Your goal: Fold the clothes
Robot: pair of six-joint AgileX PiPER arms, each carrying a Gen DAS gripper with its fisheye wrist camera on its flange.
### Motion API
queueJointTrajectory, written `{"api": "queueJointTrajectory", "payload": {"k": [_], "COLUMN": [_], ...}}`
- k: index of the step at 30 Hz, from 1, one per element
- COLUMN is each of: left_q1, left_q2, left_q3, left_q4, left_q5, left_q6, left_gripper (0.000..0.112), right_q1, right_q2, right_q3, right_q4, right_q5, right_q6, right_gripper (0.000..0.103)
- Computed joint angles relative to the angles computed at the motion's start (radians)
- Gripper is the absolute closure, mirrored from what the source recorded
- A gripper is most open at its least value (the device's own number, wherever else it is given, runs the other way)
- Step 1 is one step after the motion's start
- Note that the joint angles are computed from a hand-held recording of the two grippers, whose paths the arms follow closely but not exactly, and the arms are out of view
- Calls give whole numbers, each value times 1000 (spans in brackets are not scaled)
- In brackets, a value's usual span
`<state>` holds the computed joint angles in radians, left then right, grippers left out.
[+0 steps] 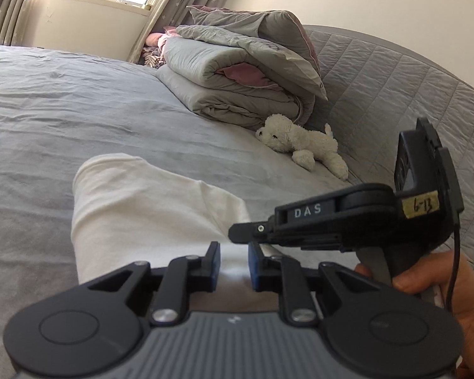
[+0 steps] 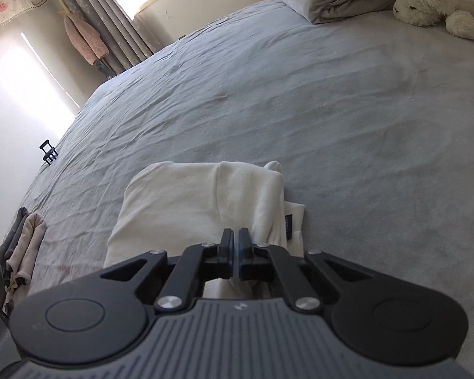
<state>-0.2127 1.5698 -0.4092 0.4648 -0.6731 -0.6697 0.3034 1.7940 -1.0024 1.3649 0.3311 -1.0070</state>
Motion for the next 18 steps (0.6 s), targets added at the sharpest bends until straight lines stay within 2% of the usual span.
{"api": "queueJointTrajectory", "payload": {"k": [5,8,12,15,18], "left_q1": [67,126,115,148,164], "left_q2": [18,97,202,196,142], "left_q3": [-36,-86,-87,-110,-88], "left_q4": [-114,-35,-83,-3,39], "left_q5": [30,40,-51,-31,-17], "left_q6": [154,95,200,86,47], "left_gripper": [94,94,96,97,97], "right_q1": [-5,10,9,4,2], "right_q2": [-20,-22,-8,-5,-17], "right_q3": [39,48,43,38,40], "right_q4": [84,118,134,129,134], "right_q5": [-15,-37,-36,-28,-19], "right_q6": [-103,-153,-169,-155,-151], "right_gripper": [103,103,103,103,103]}}
